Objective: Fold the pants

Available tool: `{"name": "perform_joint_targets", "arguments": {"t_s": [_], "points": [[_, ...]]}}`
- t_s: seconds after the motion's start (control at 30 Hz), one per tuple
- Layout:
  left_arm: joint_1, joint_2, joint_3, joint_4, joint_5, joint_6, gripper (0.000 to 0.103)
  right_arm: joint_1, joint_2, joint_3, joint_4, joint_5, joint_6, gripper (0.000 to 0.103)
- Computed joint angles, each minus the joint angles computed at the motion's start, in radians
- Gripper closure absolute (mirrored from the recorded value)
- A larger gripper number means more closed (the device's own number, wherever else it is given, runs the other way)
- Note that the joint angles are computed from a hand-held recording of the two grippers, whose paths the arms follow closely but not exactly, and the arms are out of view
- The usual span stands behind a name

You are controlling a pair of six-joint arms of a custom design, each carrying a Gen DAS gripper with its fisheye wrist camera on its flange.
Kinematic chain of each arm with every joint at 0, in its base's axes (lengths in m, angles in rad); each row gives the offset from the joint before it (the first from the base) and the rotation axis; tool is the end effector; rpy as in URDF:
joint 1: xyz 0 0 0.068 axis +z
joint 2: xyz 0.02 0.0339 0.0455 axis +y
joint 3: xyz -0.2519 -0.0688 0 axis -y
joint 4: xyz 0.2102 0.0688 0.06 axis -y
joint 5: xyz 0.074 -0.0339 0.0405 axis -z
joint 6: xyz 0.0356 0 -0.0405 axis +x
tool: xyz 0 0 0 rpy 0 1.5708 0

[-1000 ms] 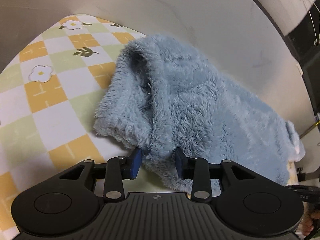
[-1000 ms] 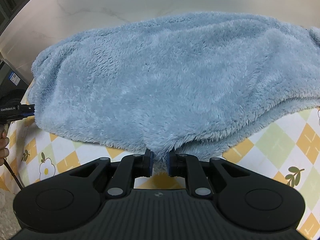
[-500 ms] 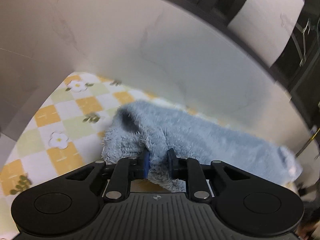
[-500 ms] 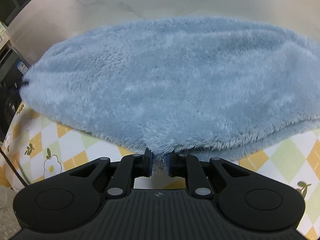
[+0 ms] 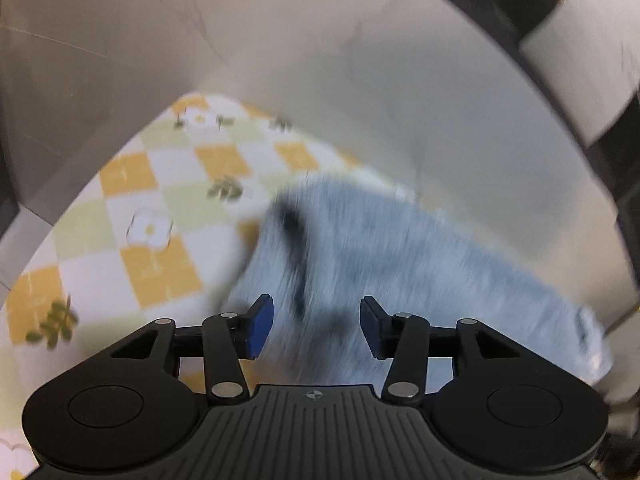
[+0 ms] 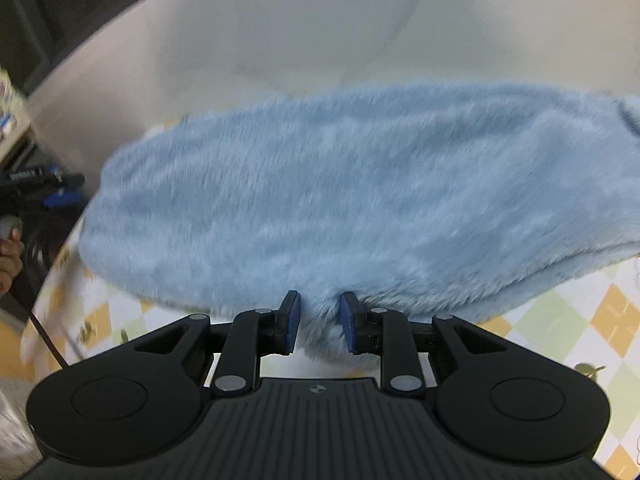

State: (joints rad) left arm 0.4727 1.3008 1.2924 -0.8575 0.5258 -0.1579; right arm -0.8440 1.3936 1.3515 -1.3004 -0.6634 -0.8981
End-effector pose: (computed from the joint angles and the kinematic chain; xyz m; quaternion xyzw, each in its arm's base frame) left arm 0.2142 0.0894 0.3347 -0.1958 0.8894 -0.1886 0.3674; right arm 0.1567 -0.1433 0.3132 -0.0625 0.9380 0.1260 0.3169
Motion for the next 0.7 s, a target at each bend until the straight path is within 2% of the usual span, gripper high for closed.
{"name": "perform_joint_targets", "arguments": {"t_s": [0.17,0.3,0.33,0.4,0.5,0.6,0.7], "points": [[-0.074,0.17,0.155,0.028,-0.022,-0.038,0.052,0.002,-0.004,0.039,0.076,-0.056,0.165,0.077],[-0.165,0.3,0.212,0.019,-0.111,-0.058,0.054,0.01,-0.016,0.05,0.102,-0.056,0.201,0.077],[-0.174,0.325,0.219,0.022,-0.107,-0.067,0.063,0.002,-0.016,0.056,0.095,-0.062,0.187,0.077],[-0.192,0.33,0.23,0.032,-0.113,-0.059,0.093,-0.013,-0.019,0.059,0.082,-0.069,0.166,0.076],[-0.17,0.245,0.166,0.2,-0.138,-0.087,0.094,-0.002,-0.028,0.027,0.104,-0.039,0.184,0.076],[-0.126,0.333,0.233,0.217,-0.149,-0.169,0.094,-0.007,-0.027,0.002,0.121,-0.026,0.177,0.076],[-0.16,0.422,0.274,0.21,-0.259,-0.143,0.094,-0.033,-0.019,0.0,0.099,-0.025,0.13,0.076]]}}
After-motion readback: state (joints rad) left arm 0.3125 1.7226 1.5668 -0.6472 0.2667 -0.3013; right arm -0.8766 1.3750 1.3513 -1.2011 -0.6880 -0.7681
